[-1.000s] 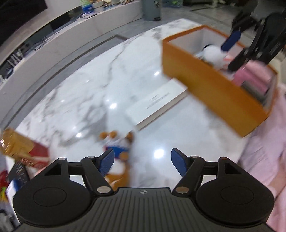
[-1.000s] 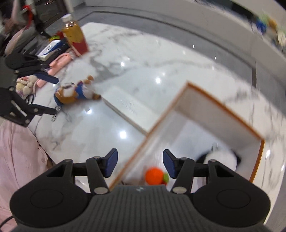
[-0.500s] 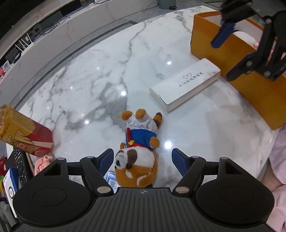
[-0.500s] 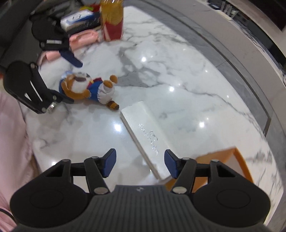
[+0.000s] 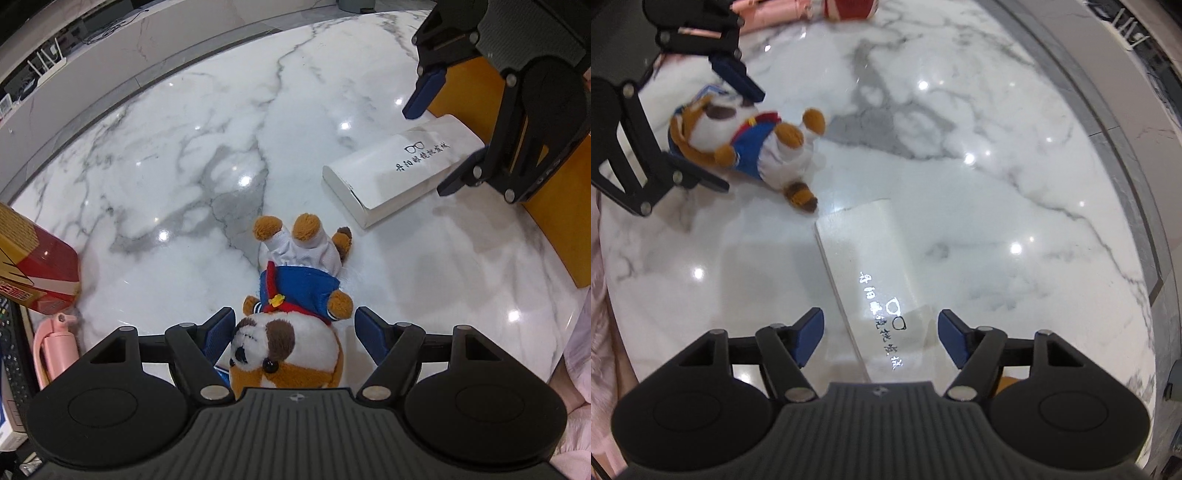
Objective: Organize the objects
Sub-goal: 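Grasp the brown dog plush with left while right grasps the white glasses case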
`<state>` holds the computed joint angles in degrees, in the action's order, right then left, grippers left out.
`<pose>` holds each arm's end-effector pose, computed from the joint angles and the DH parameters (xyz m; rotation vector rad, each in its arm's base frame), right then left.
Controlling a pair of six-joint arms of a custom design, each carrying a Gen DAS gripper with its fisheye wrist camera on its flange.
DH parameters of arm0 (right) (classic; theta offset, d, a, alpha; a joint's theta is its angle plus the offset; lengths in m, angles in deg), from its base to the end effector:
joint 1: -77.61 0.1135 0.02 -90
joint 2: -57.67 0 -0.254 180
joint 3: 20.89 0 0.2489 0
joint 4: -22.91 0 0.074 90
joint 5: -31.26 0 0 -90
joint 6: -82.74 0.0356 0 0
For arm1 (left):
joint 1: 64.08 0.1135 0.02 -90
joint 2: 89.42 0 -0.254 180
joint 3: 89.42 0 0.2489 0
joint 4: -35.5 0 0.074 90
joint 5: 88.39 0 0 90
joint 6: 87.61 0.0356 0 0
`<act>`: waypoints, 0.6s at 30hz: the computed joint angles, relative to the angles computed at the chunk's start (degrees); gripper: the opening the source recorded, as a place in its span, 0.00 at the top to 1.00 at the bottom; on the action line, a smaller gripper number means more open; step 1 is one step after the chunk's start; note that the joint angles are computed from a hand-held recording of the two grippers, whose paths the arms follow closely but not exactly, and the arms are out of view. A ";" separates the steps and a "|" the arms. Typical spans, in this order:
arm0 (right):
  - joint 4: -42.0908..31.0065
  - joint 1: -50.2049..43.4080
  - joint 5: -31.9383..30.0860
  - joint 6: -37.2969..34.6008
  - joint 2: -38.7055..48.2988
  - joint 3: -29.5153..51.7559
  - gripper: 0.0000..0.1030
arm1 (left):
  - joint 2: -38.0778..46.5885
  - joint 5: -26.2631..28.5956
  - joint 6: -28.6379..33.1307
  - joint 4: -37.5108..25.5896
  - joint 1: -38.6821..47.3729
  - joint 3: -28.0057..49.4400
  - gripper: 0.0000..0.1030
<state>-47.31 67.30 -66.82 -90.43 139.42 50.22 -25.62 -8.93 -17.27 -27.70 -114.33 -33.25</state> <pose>0.2425 -0.0390 0.2111 -1.7531 2.3474 -0.0287 0.1267 -0.1422 0.2054 0.6873 2.6763 -0.0584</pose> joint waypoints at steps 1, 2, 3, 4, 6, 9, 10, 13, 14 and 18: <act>0.40 0.30 0.10 -0.18 0.59 -0.07 0.32 | 0.15 0.44 -0.05 0.37 0.46 -0.26 0.18; 0.67 0.51 -0.01 -0.39 1.17 -0.01 0.32 | 0.41 0.79 0.01 0.74 0.85 -0.50 0.18; 0.82 0.86 0.06 -0.13 1.64 0.14 0.32 | 0.63 0.99 0.13 1.09 1.12 -0.75 0.19; 0.74 1.30 0.30 0.52 2.26 0.41 0.32 | 0.89 1.10 0.07 1.36 1.27 -0.96 0.19; 0.59 2.11 0.86 1.97 3.42 0.92 0.32 | 1.39 1.39 0.16 1.84 1.73 -1.37 0.19; 2.24 3.07 1.78 2.81 3.73 -0.20 0.30 | 1.53 1.59 -0.13 1.70 1.88 -1.69 0.19; 2.87 3.24 2.04 3.05 3.93 -0.51 0.30 | 1.35 1.54 -0.34 1.53 1.82 -1.75 0.19; 4.58 3.46 2.74 4.17 3.93 -1.72 0.30 | 1.08 1.54 -1.55 0.53 1.70 -1.42 0.22; 5.48 3.49 2.95 4.74 3.57 -2.43 0.31 | 1.20 2.06 -1.20 -0.32 1.97 -1.06 0.24; 5.68 2.13 1.68 4.31 0.92 -4.55 0.33 | 0.32 1.60 -3.10 -0.24 2.13 -1.52 0.32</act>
